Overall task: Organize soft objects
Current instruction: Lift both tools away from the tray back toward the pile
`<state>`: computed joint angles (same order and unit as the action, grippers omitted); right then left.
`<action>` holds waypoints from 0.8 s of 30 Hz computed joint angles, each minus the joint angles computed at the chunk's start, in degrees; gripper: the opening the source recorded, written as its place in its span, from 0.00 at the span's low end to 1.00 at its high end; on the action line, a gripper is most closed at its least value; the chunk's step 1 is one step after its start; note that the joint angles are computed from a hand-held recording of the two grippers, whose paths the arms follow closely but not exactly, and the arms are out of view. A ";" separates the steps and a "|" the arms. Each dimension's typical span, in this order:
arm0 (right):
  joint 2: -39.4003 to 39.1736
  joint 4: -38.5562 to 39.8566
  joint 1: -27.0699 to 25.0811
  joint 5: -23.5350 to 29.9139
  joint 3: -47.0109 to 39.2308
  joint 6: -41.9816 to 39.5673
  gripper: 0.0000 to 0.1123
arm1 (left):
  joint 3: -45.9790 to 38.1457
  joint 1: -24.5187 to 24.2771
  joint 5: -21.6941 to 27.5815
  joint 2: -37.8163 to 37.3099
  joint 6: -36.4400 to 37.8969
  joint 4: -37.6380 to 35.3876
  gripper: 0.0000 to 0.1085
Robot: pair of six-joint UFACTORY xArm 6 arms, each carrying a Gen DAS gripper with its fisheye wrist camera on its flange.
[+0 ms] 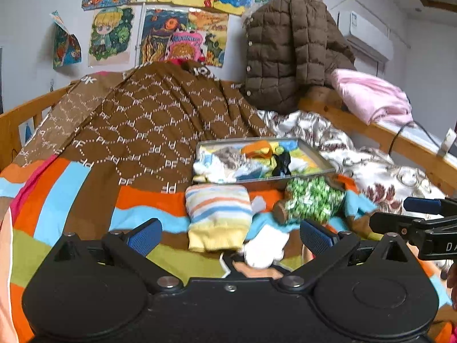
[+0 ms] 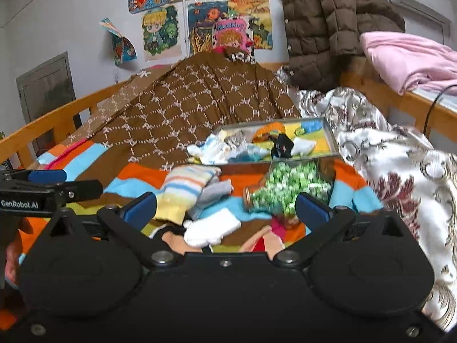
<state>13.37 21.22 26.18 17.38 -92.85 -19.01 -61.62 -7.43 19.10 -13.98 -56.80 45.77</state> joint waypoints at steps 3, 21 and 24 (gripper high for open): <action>-0.70 -0.42 0.01 -0.08 1.74 0.78 0.91 | 1.01 0.03 0.57 -0.42 2.54 -1.01 0.94; -0.94 -1.75 0.62 3.46 5.47 4.98 0.91 | 3.58 0.48 3.91 -1.33 8.88 -7.02 0.94; -0.79 -1.45 0.78 3.63 5.64 4.92 0.91 | 3.47 0.44 4.43 -1.16 8.81 -7.22 0.94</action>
<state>12.58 19.77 26.95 21.01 -87.21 -14.09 -58.16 -6.99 23.54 -15.14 -47.98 38.54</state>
